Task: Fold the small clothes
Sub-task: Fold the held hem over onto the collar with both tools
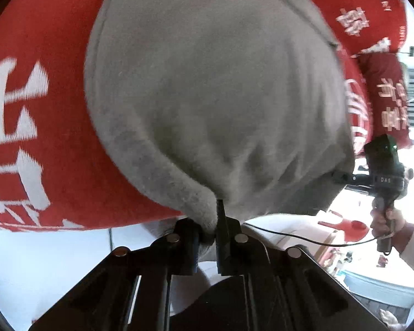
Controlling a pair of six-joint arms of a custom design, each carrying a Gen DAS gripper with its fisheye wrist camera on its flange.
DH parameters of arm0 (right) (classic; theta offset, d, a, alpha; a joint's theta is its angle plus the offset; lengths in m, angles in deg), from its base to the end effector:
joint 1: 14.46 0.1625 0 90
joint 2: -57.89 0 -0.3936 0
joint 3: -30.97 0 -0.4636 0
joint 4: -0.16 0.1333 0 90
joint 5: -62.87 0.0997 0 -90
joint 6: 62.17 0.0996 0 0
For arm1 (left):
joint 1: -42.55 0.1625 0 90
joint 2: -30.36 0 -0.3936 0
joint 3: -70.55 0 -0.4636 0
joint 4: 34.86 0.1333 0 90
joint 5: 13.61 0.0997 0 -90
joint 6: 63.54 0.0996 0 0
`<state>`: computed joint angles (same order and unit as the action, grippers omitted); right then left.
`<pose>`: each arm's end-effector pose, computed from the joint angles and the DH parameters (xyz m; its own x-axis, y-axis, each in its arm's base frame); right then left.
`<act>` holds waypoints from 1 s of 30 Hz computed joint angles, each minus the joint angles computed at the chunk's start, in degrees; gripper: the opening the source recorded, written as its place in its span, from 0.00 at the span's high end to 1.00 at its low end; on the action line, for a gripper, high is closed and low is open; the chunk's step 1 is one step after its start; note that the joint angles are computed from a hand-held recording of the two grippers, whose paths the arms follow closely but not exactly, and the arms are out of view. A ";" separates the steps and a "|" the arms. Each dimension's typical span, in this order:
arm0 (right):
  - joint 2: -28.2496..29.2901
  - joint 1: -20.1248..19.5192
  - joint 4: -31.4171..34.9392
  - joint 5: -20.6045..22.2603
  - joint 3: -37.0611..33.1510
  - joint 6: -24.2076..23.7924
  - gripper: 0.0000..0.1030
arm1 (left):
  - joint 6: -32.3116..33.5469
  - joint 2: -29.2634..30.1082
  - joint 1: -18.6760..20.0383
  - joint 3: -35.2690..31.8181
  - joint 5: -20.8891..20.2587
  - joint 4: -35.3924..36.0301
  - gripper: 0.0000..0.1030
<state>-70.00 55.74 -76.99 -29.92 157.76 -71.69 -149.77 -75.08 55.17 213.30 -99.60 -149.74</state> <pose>0.0195 -0.3250 0.3643 -0.9850 0.1721 0.0133 0.1711 0.9629 0.2087 -0.3011 -0.2111 0.1424 -0.9643 -0.1487 -0.2193 -0.1402 0.9887 -0.0540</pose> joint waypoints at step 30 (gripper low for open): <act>43.46 14.53 -24.61 14.37 -35.03 11.46 0.88 | 26.49 18.28 27.21 -24.77 23.56 -12.88 0.91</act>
<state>-26.53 70.27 -101.61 -15.55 122.73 -60.23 -123.28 -56.80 82.37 188.53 -76.04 -162.62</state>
